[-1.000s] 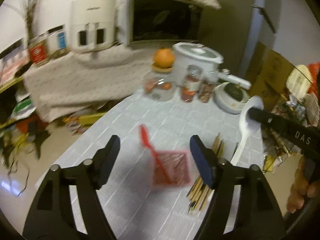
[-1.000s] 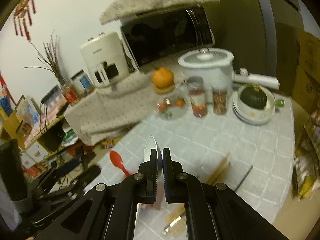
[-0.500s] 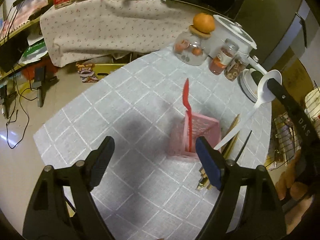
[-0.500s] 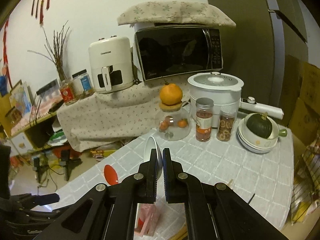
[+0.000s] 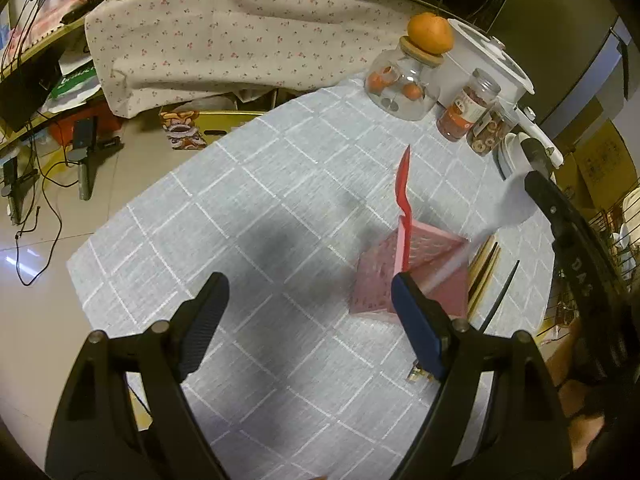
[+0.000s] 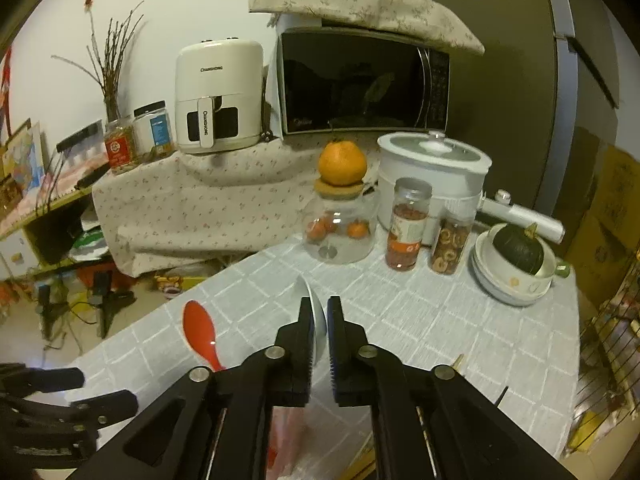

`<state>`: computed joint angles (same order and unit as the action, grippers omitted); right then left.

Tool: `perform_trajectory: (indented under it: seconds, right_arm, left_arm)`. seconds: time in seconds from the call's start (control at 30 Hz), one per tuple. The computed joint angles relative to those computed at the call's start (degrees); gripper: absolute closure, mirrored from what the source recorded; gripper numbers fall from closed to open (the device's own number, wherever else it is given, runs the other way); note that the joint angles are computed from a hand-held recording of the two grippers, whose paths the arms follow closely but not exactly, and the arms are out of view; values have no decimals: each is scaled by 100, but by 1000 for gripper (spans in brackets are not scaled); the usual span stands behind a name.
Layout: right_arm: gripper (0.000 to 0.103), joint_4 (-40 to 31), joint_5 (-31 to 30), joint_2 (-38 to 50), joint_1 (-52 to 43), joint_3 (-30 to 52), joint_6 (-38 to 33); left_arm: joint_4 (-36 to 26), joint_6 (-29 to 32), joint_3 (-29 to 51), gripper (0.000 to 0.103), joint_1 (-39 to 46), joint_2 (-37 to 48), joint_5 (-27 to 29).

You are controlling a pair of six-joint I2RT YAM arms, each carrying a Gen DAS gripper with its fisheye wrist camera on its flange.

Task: Organize utensils
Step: 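Lower the white spoon into the pink holder with the right tool and release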

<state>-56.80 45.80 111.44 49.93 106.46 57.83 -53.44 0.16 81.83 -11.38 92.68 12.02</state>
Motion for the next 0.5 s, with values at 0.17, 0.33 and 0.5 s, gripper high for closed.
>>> perform_trajectory:
  seconds: [0.17, 0.33, 0.5]
  right_arm:
    - [77, -221, -374, -315, -38, -83, 340]
    - [59, -819, -584, -758, 17, -198, 736]
    - [51, -1275, -965, -1509, -50, -892, 1330]
  left_arm:
    - [-60, 38, 22, 20, -27, -56, 159]
    - [-121, 221, -32, 20, -144, -151, 215]
    - [-185, 432, -114, 20, -198, -221, 303]
